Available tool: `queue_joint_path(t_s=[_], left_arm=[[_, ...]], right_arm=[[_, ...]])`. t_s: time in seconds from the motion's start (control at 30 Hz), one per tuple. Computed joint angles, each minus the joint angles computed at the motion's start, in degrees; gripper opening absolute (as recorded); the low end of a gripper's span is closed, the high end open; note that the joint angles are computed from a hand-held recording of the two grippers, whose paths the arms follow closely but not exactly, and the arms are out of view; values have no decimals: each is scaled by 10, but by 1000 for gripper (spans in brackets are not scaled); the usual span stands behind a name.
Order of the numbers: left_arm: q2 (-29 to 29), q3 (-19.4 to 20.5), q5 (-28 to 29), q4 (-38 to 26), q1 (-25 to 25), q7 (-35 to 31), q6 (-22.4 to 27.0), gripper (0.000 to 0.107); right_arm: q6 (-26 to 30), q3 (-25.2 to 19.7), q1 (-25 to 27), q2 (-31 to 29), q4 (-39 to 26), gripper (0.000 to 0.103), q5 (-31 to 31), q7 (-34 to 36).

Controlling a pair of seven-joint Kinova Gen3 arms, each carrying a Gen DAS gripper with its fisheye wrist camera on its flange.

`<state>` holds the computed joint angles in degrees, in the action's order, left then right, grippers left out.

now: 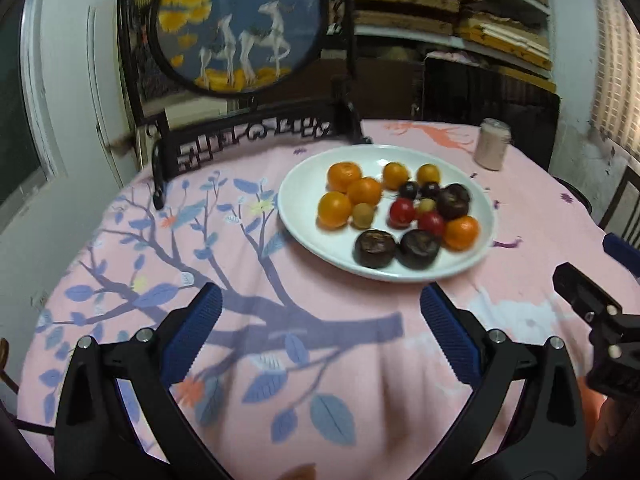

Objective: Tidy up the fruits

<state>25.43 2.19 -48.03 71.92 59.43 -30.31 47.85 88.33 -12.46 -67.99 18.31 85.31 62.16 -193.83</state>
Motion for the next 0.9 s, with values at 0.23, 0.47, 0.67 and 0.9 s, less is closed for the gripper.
queue_joint_path(t_s=[0.23, 0.47, 0.67, 0.9], left_arm=[[-22, 5, -57, 45, 22, 60, -5, 101], [-28, 15, -56, 49, 11, 66, -13, 101], [-32, 18, -61, 52, 10, 70, -16, 101], [-28, 17, -83, 49, 24, 80, 4, 101]], right_arm=[[-42, -24, 9, -39, 49, 102, -12, -65], [-99, -32, 42, -51, 54, 102, -51, -57], [-94, -31, 37, -47, 49, 102, -51, -51], [-104, -31, 42, -50, 51, 102, -56, -50]])
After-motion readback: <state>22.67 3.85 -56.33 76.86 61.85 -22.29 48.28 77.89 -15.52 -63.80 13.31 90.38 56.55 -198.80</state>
